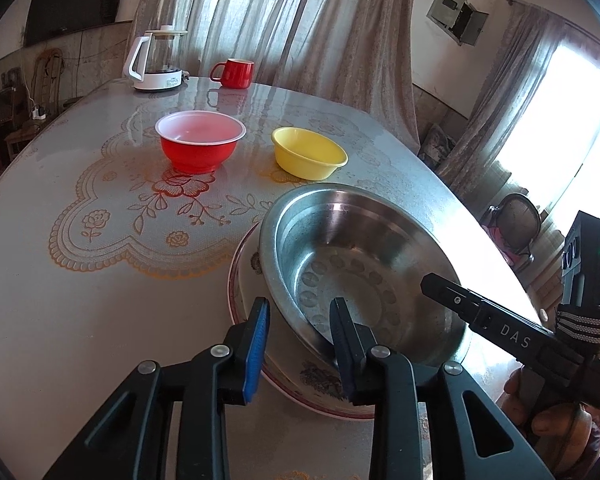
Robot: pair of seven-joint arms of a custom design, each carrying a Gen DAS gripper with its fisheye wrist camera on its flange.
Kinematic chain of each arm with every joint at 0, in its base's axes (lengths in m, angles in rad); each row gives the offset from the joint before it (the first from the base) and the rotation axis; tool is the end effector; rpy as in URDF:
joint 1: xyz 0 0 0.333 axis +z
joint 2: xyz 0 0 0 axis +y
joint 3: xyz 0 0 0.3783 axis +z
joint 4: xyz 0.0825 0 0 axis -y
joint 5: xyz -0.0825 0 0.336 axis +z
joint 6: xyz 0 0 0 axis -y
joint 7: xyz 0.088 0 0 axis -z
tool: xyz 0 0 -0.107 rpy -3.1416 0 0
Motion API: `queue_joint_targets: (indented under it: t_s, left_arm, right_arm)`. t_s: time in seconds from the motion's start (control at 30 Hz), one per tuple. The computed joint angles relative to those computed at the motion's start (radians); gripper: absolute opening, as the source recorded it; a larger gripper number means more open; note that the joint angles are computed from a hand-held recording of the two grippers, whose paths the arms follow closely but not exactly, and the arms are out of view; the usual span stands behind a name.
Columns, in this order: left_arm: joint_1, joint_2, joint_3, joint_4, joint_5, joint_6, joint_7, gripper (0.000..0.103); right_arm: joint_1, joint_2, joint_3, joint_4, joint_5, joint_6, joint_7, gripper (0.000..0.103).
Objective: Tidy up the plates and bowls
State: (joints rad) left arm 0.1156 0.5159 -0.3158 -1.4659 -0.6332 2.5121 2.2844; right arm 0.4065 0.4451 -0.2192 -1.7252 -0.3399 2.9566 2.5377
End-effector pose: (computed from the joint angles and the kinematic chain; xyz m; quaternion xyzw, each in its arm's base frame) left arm 0.7209 -0.0820 0.5261 -0.5033 0.7672 -0.3932 0.0592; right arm 0.6725 0.1813 0.5046 -0.5028 0.7671 -0.2066 0.3408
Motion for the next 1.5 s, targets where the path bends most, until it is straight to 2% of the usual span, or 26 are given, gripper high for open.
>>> queue_joint_targets:
  t_s: [0.13, 0.3, 0.4, 0.43, 0.5, 0.6, 0.83, 0.93, 1.1, 1.17, 1.4, 1.5]
  left_arm:
    - [0.006, -0.003, -0.003, -0.008, -0.011, 0.006, 0.005, 0.033]
    - [0.02, -0.007, -0.01, -0.017, -0.04, 0.02, 0.017, 0.034]
    - [0.026, 0.0, -0.008, -0.005, -0.054, 0.015, 0.009, 0.036]
    - [0.028, 0.002, -0.009, -0.001, -0.058, 0.014, 0.008, 0.035]
    - [0.035, 0.007, -0.013, 0.008, -0.064, 0.005, 0.02, 0.033]
    - [0.039, 0.014, -0.014, 0.023, -0.07, -0.018, 0.022, 0.032]
    - [0.04, 0.016, -0.005, 0.032, -0.073, -0.044, 0.018, 0.031]
    - [0.038, 0.02, 0.002, 0.043, -0.065, -0.054, 0.003, 0.031]
    - [0.034, 0.037, 0.011, 0.08, -0.043, -0.085, -0.036, 0.031]
    - [0.033, 0.041, 0.014, 0.092, -0.034, -0.084, -0.044, 0.032]
    - [0.024, 0.055, 0.02, 0.109, 0.007, -0.014, -0.059, 0.032]
    - [0.015, 0.082, 0.03, 0.158, 0.05, -0.039, -0.102, 0.032]
  right_arm:
    - [0.027, -0.003, -0.034, -0.01, -0.026, 0.005, 0.033, 0.032]
    - [0.096, -0.009, -0.129, -0.034, -0.112, 0.033, 0.142, 0.032]
    - [0.118, -0.012, -0.163, -0.038, -0.159, 0.037, 0.196, 0.03]
    - [0.117, -0.012, -0.163, -0.038, -0.171, 0.039, 0.204, 0.023]
    - [0.098, -0.013, -0.141, -0.038, -0.175, 0.053, 0.203, 0.017]
    - [0.104, -0.007, -0.145, -0.019, -0.2, 0.025, 0.219, 0.017]
    - [0.039, -0.008, -0.069, -0.015, -0.174, 0.024, 0.174, 0.017]
    - [0.004, -0.012, -0.026, -0.025, -0.13, 0.042, 0.132, 0.017]
    - [-0.106, -0.018, 0.108, -0.055, 0.027, 0.096, -0.003, 0.017]
    - [-0.125, -0.019, 0.135, -0.062, 0.071, 0.106, -0.044, 0.018]
    - [-0.07, -0.035, 0.058, -0.11, 0.16, 0.158, -0.07, 0.032]
    - [-0.031, -0.038, 0.008, -0.115, 0.181, 0.164, -0.072, 0.032]
